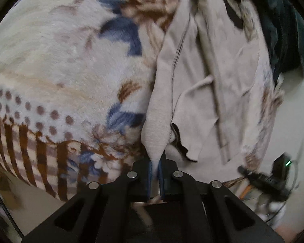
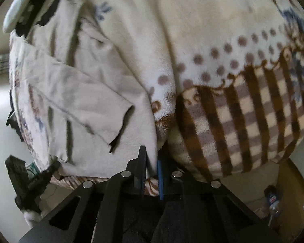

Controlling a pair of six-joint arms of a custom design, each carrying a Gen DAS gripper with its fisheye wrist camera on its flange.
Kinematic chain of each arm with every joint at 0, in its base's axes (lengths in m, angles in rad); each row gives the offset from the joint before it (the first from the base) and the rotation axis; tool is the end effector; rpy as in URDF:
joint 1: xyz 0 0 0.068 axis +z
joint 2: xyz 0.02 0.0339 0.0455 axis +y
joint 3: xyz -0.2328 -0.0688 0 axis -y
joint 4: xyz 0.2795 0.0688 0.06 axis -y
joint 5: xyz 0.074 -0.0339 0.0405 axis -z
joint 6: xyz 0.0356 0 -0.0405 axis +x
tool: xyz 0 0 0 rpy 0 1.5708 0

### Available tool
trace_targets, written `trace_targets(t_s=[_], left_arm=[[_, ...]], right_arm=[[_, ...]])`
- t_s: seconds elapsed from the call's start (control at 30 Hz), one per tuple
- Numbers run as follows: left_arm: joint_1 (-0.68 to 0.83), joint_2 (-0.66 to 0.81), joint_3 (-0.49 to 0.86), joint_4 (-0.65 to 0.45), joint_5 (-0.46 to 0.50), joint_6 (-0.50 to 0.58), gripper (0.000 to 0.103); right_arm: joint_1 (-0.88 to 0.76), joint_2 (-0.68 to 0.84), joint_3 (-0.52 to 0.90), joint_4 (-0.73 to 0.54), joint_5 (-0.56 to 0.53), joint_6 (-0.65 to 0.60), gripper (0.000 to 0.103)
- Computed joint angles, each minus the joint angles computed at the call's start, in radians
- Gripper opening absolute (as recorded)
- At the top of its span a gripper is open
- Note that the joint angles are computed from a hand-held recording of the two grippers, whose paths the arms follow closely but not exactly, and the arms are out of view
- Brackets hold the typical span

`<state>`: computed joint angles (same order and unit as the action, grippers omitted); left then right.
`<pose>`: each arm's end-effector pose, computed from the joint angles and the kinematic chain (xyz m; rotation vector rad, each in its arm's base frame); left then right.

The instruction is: Fold small clothes

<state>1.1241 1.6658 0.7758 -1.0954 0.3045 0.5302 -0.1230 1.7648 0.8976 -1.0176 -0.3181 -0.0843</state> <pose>0.1052 0.1948 0.0670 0.9655 -2.8260 0.7721 0.2576 -0.0206 0.0651 -0.1262 -2.8198 -0.4964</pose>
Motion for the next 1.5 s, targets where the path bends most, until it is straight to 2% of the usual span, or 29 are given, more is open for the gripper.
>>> trace_targets(t_s=[0.1,0.17,0.27,0.3,0.4,0.47,0.57,0.8,0.9,0.93,0.97,1.0,1.03,1.1,1.27,1.43,1.47,1.5], left_arm=[[0.009,0.043,0.116,-0.079,0.063,-0.035,0.004],[-0.015,0.077,0.199,-0.107,0.094,-0.047,0.004],[-0.055,0.073,0.223,-0.096,0.119,-0.065,0.004],[-0.089,0.044,0.187,-0.079,0.132,-0.096,0.004],[-0.097,0.049,0.194,-0.084,0.149,-0.119,0.004],[-0.13,0.046,0.188,-0.064,0.17,-0.178,0.004],[-0.173,0.127,0.26,-0.009,0.204,-0.274,0.004],[-0.292,0.432,0.536,0.182,0.265,-0.503,0.005],[-0.267,0.598,0.688,0.172,0.376,-0.611,0.012],[-0.253,0.599,0.692,0.193,0.396,-0.636,0.019],[-0.246,0.594,0.691,0.212,0.406,-0.65,0.035],[-0.234,0.584,0.689,0.222,0.413,-0.651,0.046],[-0.22,0.565,0.675,0.237,0.422,-0.648,0.059],[-0.212,0.537,0.66,0.233,0.399,-0.606,0.059],[-0.272,0.519,0.656,0.199,0.241,-0.436,0.059],[-0.368,0.555,0.652,0.266,0.172,-0.428,0.058],[-0.382,0.559,0.649,0.292,0.15,-0.438,0.049],[-0.389,0.564,0.643,0.323,0.148,-0.447,0.033]], right_arm=[[-0.02,-0.039,0.049,-0.079,-0.016,-0.048,0.003],[-0.009,0.021,0.196,-0.139,-0.039,-0.048,0.003],[0.005,0.079,0.32,-0.195,-0.031,-0.069,0.003],[0.004,0.109,0.351,-0.212,-0.039,-0.069,0.003],[0.006,0.168,0.419,-0.193,-0.05,-0.027,0.003],[0.016,0.195,0.456,-0.177,-0.081,0.018,0.002],[0.045,0.252,0.535,-0.154,-0.124,0.08,0.003],[0.137,0.525,0.95,-0.109,-0.132,0.168,0.002],[0.167,0.746,1.242,-0.141,-0.138,0.224,0.003],[0.176,0.809,1.325,-0.156,-0.152,0.245,0.004],[0.176,0.881,1.434,-0.201,-0.166,0.253,0.007],[0.177,0.923,1.501,-0.212,-0.178,0.266,0.014],[0.179,0.927,1.517,-0.207,-0.178,0.267,0.028],[0.179,0.857,1.419,-0.13,-0.164,0.261,0.046],[0.187,0.83,1.359,-0.144,-0.12,0.201,0.046],[0.209,0.89,1.395,-0.148,-0.119,0.198,0.046],[0.215,0.905,1.41,-0.146,-0.118,0.2,0.046],[0.225,0.932,1.443,-0.147,-0.115,0.205,0.046]])
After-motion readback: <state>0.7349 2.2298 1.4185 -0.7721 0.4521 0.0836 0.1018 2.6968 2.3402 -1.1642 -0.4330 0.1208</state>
